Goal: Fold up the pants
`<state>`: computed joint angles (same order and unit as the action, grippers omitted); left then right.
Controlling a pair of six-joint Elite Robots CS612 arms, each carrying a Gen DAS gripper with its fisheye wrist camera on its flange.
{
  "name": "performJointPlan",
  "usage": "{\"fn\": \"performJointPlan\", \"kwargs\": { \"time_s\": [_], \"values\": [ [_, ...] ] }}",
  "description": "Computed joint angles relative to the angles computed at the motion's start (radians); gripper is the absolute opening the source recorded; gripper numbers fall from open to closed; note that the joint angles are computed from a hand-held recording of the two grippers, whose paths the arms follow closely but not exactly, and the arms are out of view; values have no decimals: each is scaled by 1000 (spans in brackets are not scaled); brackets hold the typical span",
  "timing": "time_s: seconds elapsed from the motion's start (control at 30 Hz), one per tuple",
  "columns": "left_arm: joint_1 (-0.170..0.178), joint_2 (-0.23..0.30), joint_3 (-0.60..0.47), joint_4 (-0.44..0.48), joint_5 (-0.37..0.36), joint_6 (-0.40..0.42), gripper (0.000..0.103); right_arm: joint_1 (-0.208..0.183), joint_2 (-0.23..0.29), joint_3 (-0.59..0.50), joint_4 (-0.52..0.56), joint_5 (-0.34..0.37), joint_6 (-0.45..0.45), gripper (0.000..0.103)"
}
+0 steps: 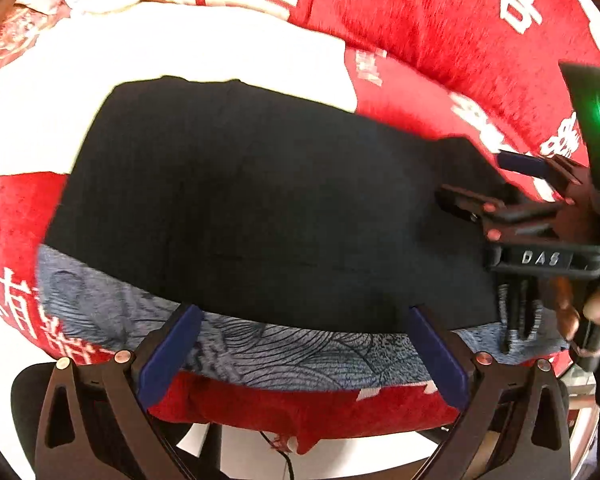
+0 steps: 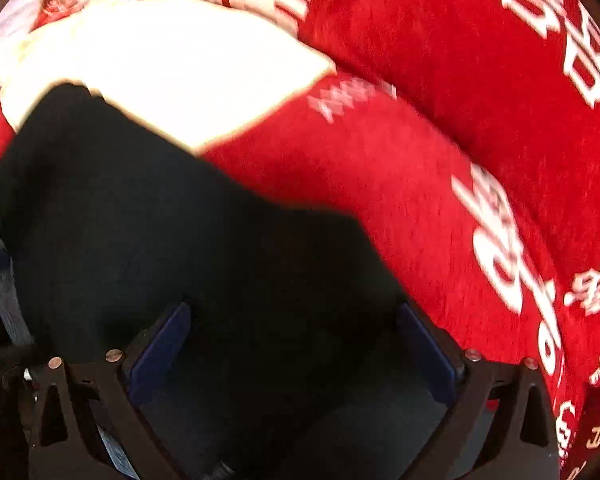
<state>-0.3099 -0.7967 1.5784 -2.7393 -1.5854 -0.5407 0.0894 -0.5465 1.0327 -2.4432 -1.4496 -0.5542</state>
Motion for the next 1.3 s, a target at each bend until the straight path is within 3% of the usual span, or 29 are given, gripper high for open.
{"fn": "performJointPlan", "kwargs": {
  "time_s": [0.1,0.23,0.4,0.47,0.53,0.57,0.63,0.73,0.87,1.03,1.13,1.2,1.3],
  "values": [
    [16,3,-1,38,-7,-15,103,4,2,-28,33,118,-87,102],
    [21,1,11,14,-23,-8,103,32,69,-170,195,160,-260,102],
    [35,-40,68,-46,-25,4,103,65,209,-467,562,227,-405,101],
    [47,-56,93,-62,-42,7,103,76,266,-584,712,221,-457,88],
    [63,-64,108,-78,-59,10,103,81,282,-622,777,223,-495,72],
    [71,-61,108,-95,-61,11,103,80,273,-608,775,227,-520,66],
    [86,-64,115,-123,-63,17,103,74,211,-494,673,227,-570,21],
    [124,-64,120,-155,-100,18,103,55,119,-333,549,295,-619,17],
    [181,-45,112,-224,-250,43,103,36,15,-151,388,371,-646,16],
    [216,-12,73,-280,-393,199,103,16,-69,-24,316,446,-690,16],
    [233,32,25,-300,-540,292,103,10,-87,-6,324,460,-716,16],
    [231,56,-19,-232,-620,337,103,15,-71,-34,346,451,-711,16],
    [204,58,-54,-124,-543,394,103,25,-55,-53,336,418,-701,16]
  ]
}}
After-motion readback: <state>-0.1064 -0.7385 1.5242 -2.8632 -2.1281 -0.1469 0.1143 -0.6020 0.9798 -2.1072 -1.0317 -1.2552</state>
